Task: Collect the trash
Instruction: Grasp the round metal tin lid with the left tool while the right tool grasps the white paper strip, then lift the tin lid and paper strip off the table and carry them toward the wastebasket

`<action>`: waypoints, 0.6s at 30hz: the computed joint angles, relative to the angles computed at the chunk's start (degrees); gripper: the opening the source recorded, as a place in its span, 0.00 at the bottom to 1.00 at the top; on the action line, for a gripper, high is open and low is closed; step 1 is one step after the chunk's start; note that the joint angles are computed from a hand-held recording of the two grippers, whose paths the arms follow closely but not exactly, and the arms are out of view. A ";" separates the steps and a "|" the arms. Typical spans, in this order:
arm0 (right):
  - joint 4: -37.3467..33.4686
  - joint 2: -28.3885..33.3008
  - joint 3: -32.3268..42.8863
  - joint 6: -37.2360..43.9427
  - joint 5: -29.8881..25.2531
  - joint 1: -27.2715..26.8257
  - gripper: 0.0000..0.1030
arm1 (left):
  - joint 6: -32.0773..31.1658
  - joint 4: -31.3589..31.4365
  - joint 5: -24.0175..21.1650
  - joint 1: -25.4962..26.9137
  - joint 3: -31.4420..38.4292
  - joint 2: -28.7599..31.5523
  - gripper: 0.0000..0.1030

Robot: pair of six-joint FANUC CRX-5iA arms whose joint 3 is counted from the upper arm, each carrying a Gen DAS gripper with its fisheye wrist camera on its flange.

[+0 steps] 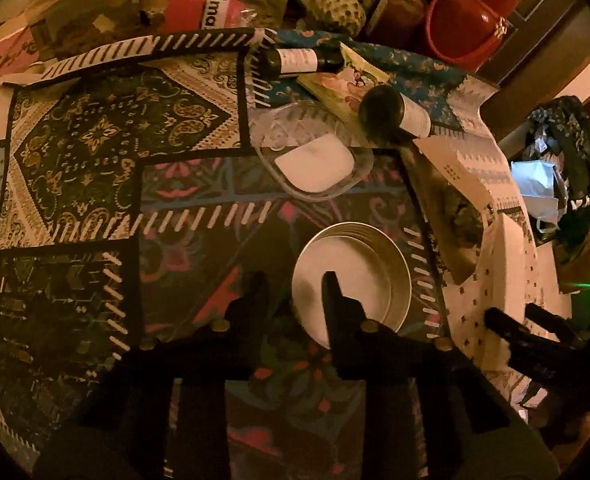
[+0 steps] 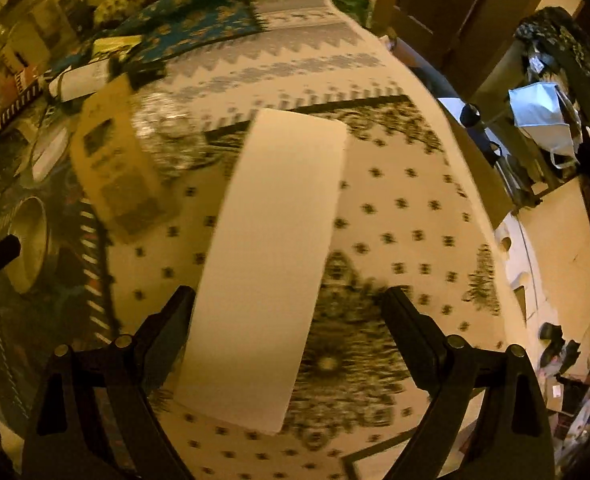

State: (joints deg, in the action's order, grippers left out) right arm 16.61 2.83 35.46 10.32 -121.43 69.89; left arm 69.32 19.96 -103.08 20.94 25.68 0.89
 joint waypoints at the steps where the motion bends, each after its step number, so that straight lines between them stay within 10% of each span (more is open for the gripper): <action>1: 0.81 -0.65 -0.77 0.02 -0.20 0.43 0.87 | -0.02 -0.43 0.23 -0.38 -0.02 -0.07 0.23; 10: 5.06 -1.58 -3.08 5.99 4.18 -0.45 0.48 | 1.70 -5.37 2.40 -4.22 -0.30 -1.25 0.10; 18: 1.15 -1.77 -2.66 8.80 6.42 -3.40 0.47 | 4.59 -3.93 0.17 -6.27 2.58 -0.74 0.02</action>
